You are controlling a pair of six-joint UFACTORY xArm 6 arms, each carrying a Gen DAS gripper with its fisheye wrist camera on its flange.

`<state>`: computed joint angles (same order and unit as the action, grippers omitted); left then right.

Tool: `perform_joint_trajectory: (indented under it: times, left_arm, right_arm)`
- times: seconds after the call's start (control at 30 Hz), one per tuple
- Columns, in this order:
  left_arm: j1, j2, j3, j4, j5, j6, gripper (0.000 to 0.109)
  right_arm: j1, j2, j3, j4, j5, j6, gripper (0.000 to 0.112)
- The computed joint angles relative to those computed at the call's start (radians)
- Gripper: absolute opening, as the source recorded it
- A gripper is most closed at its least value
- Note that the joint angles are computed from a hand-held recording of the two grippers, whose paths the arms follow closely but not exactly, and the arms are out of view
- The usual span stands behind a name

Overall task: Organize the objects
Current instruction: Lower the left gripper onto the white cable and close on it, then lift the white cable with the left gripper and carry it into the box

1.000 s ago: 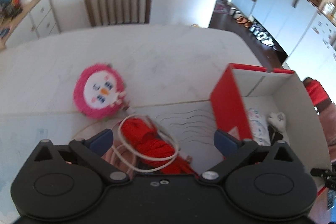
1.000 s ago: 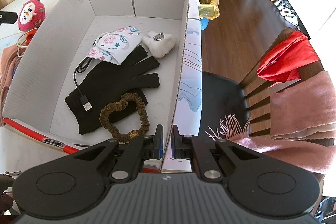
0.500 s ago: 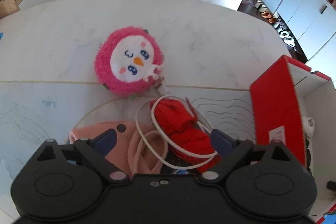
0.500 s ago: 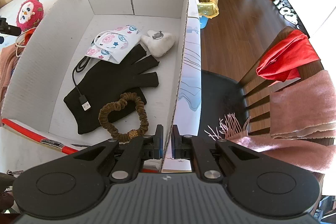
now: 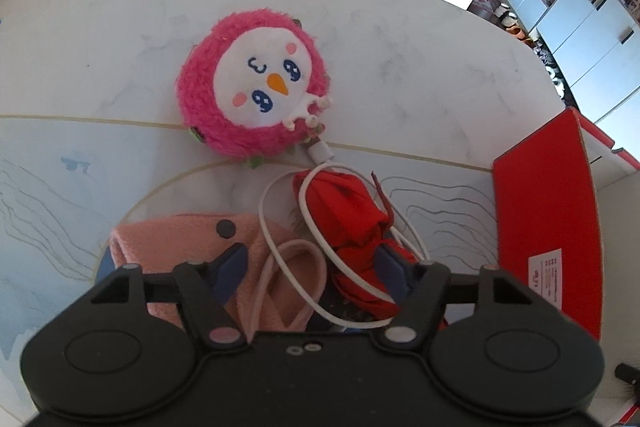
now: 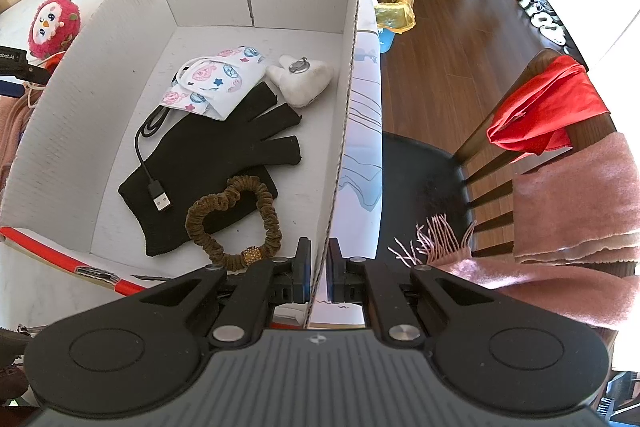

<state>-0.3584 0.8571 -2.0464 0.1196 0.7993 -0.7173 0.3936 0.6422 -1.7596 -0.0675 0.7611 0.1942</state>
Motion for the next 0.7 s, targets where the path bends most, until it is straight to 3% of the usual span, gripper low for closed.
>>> perform_joint_trajectory:
  times: [0.17, 0.37, 0.7]
  left_arm:
    - [0.0, -0.005, 0.013, -0.027, -0.029, 0.013, 0.048]
    - [-0.004, -0.035, 0.055, -0.007, -0.07, -0.019, 0.01]
    - [-0.03, -0.096, 0.087, 0.046, -0.144, -0.007, 0.001]
  right_arm:
    - [-0.001, 0.001, 0.002, -0.006, -0.001, 0.003, 0.007]
    - [0.0, 0.002, 0.0, -0.005, -0.001, 0.003, 0.007]
    - [-0.001, 0.002, 0.0, -0.006, -0.001, 0.004, 0.007]
